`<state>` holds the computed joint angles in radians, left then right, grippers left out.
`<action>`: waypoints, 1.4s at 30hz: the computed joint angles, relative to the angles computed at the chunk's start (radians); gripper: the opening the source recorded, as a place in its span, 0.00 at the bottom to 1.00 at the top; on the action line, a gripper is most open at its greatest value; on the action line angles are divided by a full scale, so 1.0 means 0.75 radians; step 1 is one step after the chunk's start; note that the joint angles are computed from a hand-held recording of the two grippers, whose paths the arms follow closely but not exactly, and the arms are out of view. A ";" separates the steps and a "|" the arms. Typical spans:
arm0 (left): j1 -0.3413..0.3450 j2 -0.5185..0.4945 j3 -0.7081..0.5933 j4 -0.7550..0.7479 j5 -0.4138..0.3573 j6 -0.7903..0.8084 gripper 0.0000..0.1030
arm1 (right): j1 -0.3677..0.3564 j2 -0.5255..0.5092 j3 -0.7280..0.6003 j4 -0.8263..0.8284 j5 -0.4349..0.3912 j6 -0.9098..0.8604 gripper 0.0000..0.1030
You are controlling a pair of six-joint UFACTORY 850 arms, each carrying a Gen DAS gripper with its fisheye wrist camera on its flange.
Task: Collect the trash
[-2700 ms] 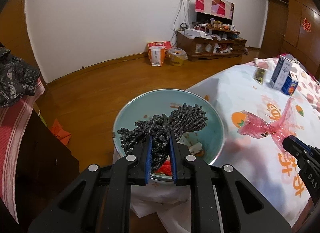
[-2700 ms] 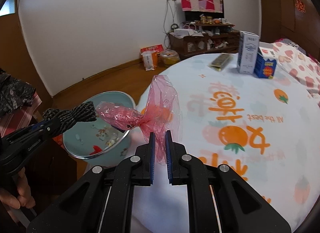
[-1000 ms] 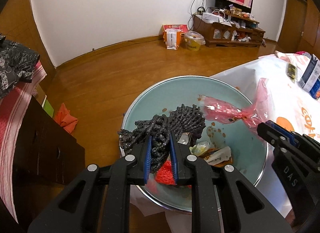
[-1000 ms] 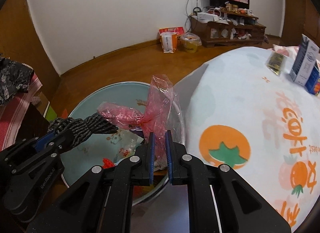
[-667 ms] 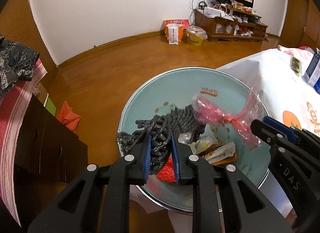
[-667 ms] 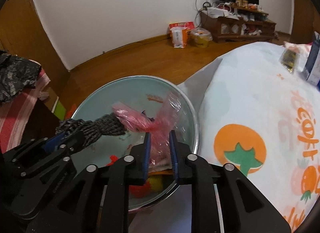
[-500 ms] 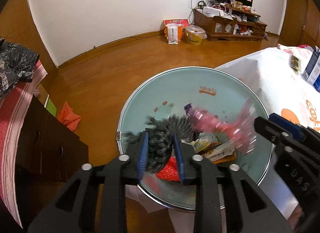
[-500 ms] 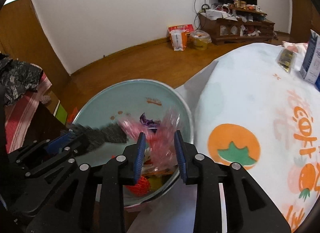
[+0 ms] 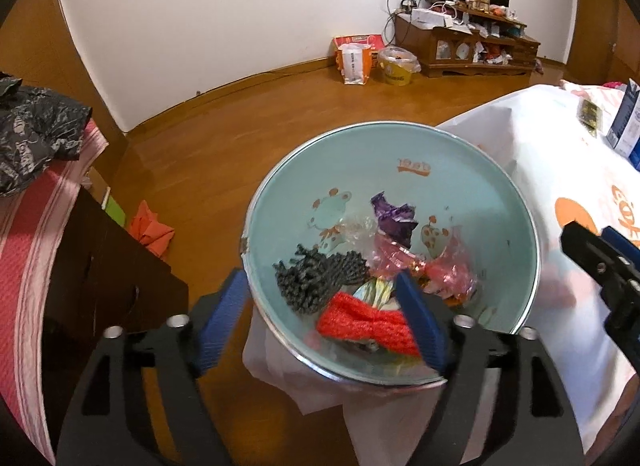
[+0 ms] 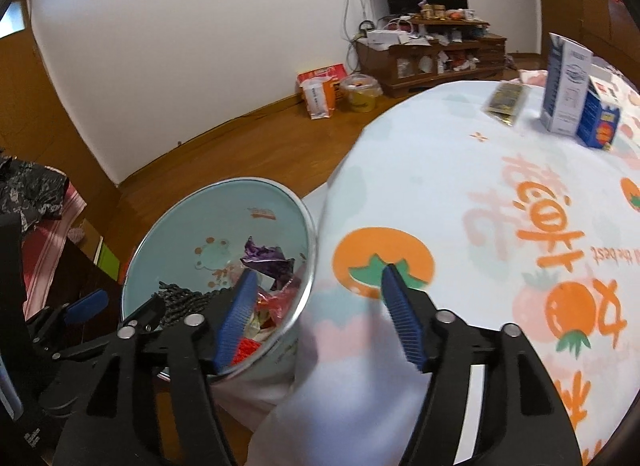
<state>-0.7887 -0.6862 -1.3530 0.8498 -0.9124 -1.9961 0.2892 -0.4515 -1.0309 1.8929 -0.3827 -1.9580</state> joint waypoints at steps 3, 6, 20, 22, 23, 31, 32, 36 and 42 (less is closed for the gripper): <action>-0.010 -0.006 -0.009 -0.020 -0.018 0.016 0.81 | -0.013 0.020 0.025 0.026 -0.001 -0.015 0.73; -0.016 -0.008 -0.013 -0.041 -0.014 0.030 0.81 | -0.029 0.045 0.049 0.022 -0.009 -0.006 0.74; -0.057 0.019 0.022 -0.129 0.022 0.051 0.81 | -0.039 0.111 0.114 -0.082 -0.010 0.093 0.77; -0.066 0.026 0.029 -0.137 0.018 0.050 0.82 | -0.042 0.115 0.120 -0.140 -0.022 0.154 0.77; -0.072 0.033 0.037 -0.140 0.019 0.046 0.83 | -0.044 0.118 0.124 -0.171 -0.029 0.187 0.78; -0.130 0.072 0.093 -0.167 -0.006 0.003 0.87 | -0.078 0.182 0.195 -0.311 -0.088 0.324 0.81; -0.139 0.073 0.092 -0.171 -0.010 0.001 0.87 | -0.081 0.191 0.205 -0.316 -0.087 0.325 0.81; -0.184 0.076 0.081 -0.149 -0.055 -0.015 0.87 | -0.098 0.238 0.256 -0.358 -0.081 0.366 0.81; -0.249 0.074 0.061 -0.096 -0.130 -0.049 0.88 | -0.113 0.357 0.366 -0.279 -0.055 0.241 0.81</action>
<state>-0.9758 -0.6308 -1.3072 0.7776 -1.0098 -2.0325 0.2042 -0.1838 -0.7567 1.6834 -0.4240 -1.7772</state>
